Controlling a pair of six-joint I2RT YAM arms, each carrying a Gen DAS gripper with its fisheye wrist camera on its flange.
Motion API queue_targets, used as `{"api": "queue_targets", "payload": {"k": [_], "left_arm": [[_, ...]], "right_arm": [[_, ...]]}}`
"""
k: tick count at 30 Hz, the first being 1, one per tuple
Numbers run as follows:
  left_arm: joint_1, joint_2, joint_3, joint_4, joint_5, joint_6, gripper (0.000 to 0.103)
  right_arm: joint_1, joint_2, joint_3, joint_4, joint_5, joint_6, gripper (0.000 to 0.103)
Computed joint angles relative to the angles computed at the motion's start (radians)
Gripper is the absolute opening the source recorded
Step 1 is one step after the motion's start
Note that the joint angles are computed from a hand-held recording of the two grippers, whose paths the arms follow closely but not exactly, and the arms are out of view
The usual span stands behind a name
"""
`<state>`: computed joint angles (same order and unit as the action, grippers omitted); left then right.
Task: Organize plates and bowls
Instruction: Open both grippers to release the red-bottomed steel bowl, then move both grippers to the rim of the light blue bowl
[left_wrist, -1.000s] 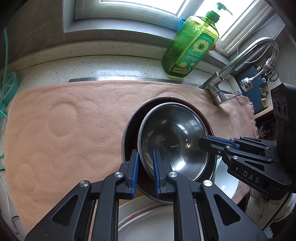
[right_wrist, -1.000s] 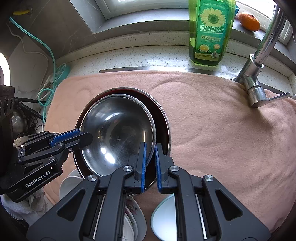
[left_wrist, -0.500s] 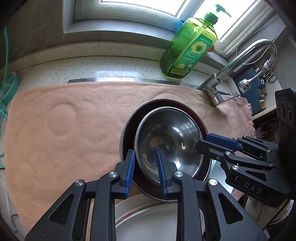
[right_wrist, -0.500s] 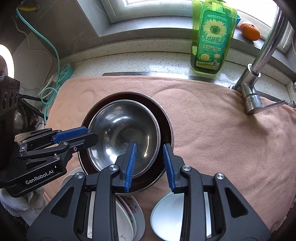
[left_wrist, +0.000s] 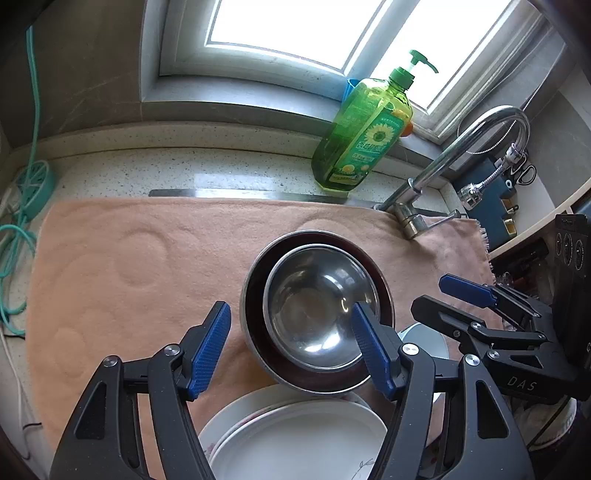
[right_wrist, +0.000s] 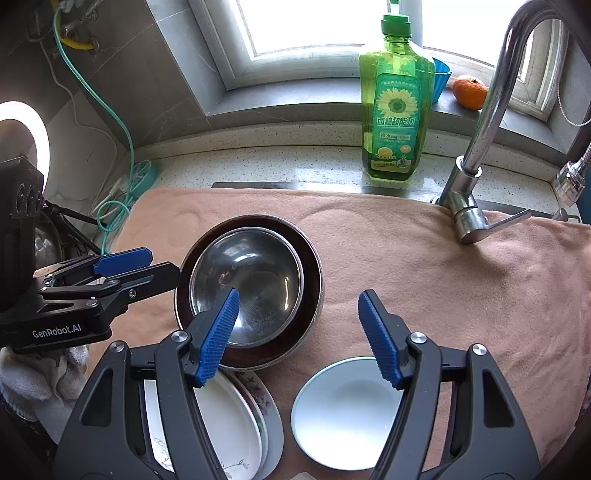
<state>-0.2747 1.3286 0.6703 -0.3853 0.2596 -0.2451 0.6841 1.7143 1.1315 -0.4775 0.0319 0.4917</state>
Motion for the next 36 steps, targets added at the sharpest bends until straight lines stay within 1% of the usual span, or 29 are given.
{"api": "queue_targets", "payload": {"k": [2, 5, 9, 12, 16, 21, 24, 28, 30, 33, 36], "left_arm": [[0.0, -0.023, -0.008, -0.008, 0.008, -0.008, 0.067], [-0.015, -0.074, -0.027, -0.02, 0.004, -0.028, 0.067], [-0.046, -0.149, -0.057, -0.037, -0.001, -0.063, 0.067], [-0.086, -0.224, -0.087, -0.053, -0.014, -0.102, 0.067], [-0.165, -0.317, -0.125, -0.071, -0.072, -0.166, 0.067], [-0.275, -0.385, -0.162, -0.078, -0.136, -0.256, 0.068], [-0.325, -0.394, -0.184, -0.061, -0.148, -0.316, 0.068], [-0.417, -0.384, -0.197, -0.034, -0.2, -0.38, 0.068], [-0.457, -0.375, -0.21, -0.002, -0.213, -0.425, 0.068], [-0.523, -0.328, -0.211, 0.036, -0.264, -0.475, 0.068], [-0.546, -0.28, -0.211, 0.078, -0.267, -0.497, 0.068]], "right_arm": [[0.001, -0.041, -0.033, 0.007, 0.009, 0.005, 0.079], [0.005, -0.107, -0.083, 0.009, 0.029, 0.011, 0.084], [0.012, -0.194, -0.14, -0.011, 0.043, 0.01, 0.086], [0.009, -0.278, -0.207, -0.006, 0.05, 0.039, 0.087], [-0.011, -0.395, -0.296, -0.005, 0.062, 0.076, 0.089], [-0.055, -0.538, -0.384, -0.027, 0.071, 0.104, 0.089], [-0.089, -0.621, -0.437, -0.028, 0.058, 0.112, 0.089], [-0.102, -0.682, -0.474, -0.051, 0.06, 0.102, 0.089], [-0.099, -0.697, -0.489, -0.055, 0.067, 0.096, 0.089], [-0.104, -0.706, -0.51, -0.069, 0.066, 0.075, 0.089], [-0.114, -0.719, -0.548, -0.06, 0.058, 0.063, 0.089]]}}
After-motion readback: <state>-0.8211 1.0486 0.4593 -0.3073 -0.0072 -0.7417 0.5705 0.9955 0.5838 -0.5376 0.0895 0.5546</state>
